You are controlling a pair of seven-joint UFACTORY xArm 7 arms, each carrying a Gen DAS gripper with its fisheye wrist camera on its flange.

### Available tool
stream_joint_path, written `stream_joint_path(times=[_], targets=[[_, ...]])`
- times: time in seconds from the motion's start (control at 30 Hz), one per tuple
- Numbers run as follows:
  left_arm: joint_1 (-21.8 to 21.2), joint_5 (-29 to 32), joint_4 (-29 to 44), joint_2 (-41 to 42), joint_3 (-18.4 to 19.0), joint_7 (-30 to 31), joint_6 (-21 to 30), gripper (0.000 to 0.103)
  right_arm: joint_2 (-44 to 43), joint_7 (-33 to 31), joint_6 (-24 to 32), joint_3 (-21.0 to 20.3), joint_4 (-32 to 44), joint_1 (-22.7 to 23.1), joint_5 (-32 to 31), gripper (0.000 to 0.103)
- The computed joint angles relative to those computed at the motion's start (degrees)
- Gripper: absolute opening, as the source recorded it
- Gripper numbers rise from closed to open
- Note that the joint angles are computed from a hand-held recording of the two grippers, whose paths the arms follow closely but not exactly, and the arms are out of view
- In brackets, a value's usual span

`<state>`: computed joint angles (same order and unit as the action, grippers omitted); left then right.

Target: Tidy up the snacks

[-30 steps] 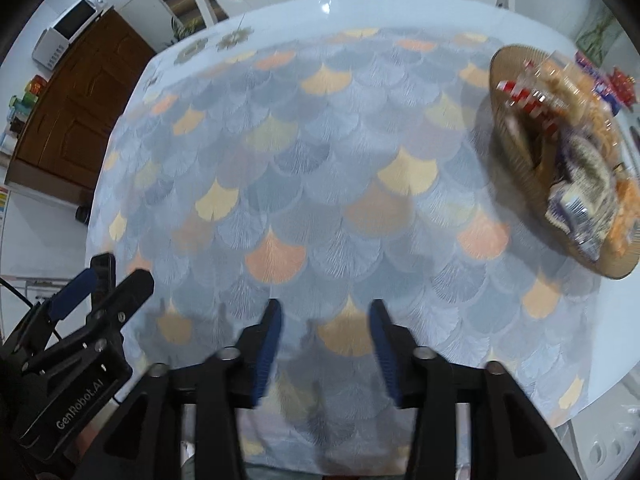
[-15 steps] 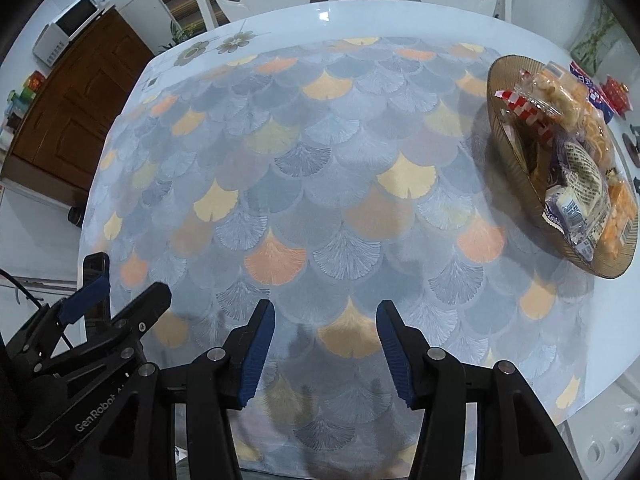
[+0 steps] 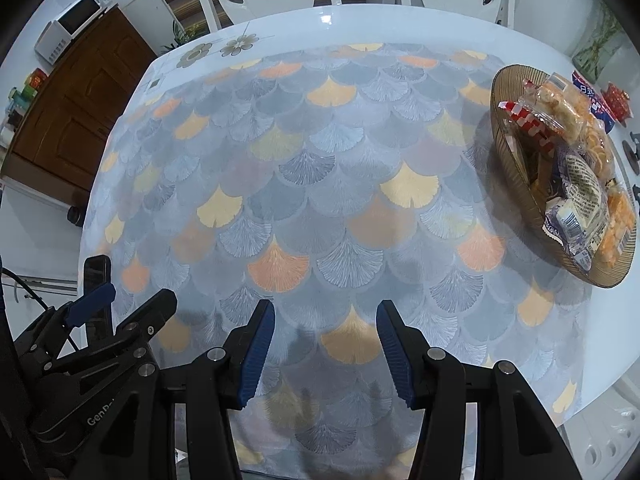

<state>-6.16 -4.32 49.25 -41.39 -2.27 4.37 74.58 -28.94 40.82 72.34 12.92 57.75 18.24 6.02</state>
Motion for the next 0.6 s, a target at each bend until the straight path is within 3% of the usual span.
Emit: stream_joint_path(times=[0.6], targets=[[-0.4, 0.2, -0.5, -0.5, -0.2, 0.1, -0.3, 0.075, 0.0, -0.3, 0.1, 0.0, 0.1, 0.2, 0.6, 0.051]])
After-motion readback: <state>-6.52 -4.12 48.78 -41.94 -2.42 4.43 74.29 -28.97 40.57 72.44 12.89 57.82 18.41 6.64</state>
